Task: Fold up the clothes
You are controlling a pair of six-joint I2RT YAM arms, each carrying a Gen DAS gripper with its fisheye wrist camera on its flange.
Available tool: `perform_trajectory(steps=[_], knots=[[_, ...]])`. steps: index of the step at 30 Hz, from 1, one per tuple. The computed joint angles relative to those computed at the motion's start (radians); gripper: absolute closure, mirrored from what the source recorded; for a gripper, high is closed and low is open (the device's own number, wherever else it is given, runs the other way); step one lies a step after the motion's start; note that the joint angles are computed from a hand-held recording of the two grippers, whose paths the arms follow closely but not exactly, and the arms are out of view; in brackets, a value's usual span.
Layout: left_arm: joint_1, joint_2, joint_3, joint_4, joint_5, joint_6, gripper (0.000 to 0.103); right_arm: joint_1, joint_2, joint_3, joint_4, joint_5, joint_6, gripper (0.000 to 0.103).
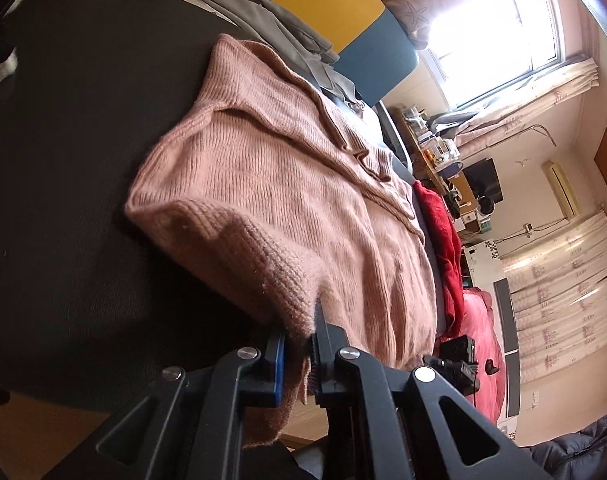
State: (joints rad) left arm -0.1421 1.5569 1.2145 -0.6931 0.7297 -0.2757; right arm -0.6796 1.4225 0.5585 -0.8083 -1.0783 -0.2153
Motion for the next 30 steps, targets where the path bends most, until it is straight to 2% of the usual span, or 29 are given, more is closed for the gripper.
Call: perform_trajectory(steps=[1, 2, 3, 4, 8, 10, 13, 19, 22, 26, 30], knots=[[-0.001, -0.012, -0.013, 0.001, -0.001, 0.001, 0.095, 0.007, -0.020, -0.013, 0.044, 0.001, 0.041, 0.032], [-0.001, -0.020, -0.024, -0.001, -0.002, 0.004, 0.095, 0.010, -0.043, -0.018, 0.064, 0.011, 0.065, 0.042], [0.000, -0.027, -0.033, -0.004, -0.002, 0.010, 0.095, 0.021, -0.067, -0.020, 0.078, 0.040, 0.089, 0.074], [0.003, -0.034, -0.042, -0.008, 0.005, 0.018, 0.095, 0.031, -0.081, -0.018, 0.080, 0.062, 0.101, 0.093], [0.021, -0.067, -0.079, -0.028, 0.058, 0.059, 0.095, 0.114, -0.131, 0.038, -0.054, 0.046, 0.022, 0.096], [0.038, -0.080, -0.084, -0.032, 0.082, 0.077, 0.095, 0.122, -0.173, 0.072, -0.107, -0.017, 0.009, 0.096], [0.075, -0.091, -0.085, -0.019, 0.133, 0.077, 0.095, 0.116, -0.209, 0.116, -0.092, -0.106, 0.067, 0.096], [0.117, -0.085, -0.054, 0.104, 0.231, -0.036, 0.095, 0.188, -0.208, 0.175, 0.137, -0.136, 0.324, 0.096], [0.104, -0.033, 0.021, 0.194, 0.248, -0.119, 0.095, 0.220, -0.180, 0.206, 0.324, -0.120, 0.494, 0.096], [0.077, 0.104, 0.198, 0.308, 0.251, -0.232, 0.095, 0.244, -0.073, 0.359, 0.392, -0.084, 0.557, 0.096], [0.045, 0.339, 0.510, 0.291, 0.197, -0.285, 0.095, 0.278, 0.094, 0.565, 0.485, -0.026, 0.651, 0.096]])
